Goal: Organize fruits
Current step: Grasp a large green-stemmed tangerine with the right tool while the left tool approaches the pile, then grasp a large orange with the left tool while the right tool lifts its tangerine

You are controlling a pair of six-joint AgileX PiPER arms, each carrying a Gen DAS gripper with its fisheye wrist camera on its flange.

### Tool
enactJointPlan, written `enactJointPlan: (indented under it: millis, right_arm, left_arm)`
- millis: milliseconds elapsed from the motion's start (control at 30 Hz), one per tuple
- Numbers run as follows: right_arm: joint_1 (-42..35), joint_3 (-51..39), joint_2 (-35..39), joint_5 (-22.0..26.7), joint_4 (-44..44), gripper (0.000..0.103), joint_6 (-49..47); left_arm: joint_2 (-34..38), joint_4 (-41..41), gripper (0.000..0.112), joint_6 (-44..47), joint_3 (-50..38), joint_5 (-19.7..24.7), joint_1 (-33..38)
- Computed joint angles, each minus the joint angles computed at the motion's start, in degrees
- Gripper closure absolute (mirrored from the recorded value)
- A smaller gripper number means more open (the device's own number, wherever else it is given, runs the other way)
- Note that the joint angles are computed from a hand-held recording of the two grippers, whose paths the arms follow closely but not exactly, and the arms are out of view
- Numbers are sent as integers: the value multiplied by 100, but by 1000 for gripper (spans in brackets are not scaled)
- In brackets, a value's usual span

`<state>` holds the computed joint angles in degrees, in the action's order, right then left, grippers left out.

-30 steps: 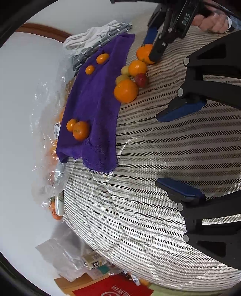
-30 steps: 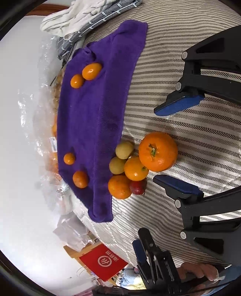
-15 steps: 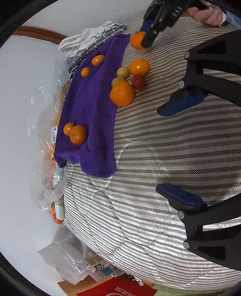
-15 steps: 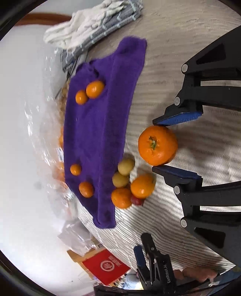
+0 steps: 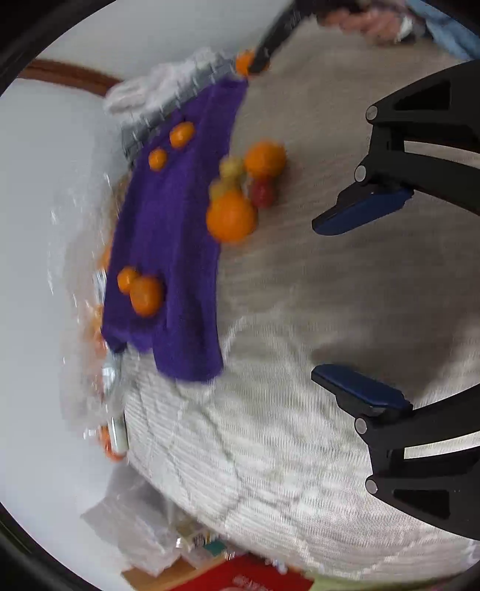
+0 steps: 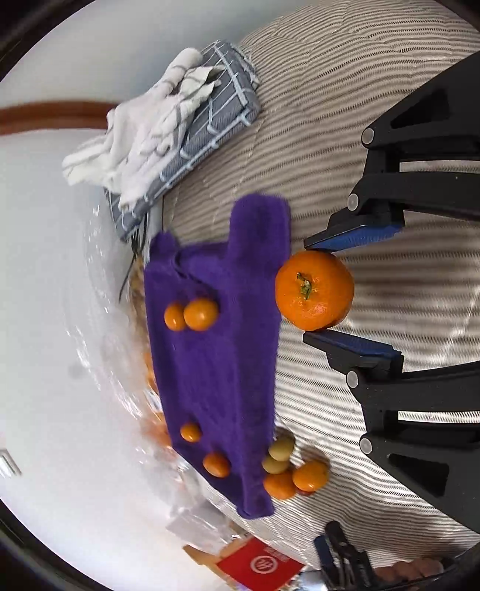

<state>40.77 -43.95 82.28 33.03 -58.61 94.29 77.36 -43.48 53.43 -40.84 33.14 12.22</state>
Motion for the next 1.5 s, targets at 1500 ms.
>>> enactJointPlan:
  millis: [1500]
  right_arm:
    - [-448,-65,245,-590,682,60,-856]
  left_arm:
    - [1322,-1212,75,-389,-1017,-348,-359]
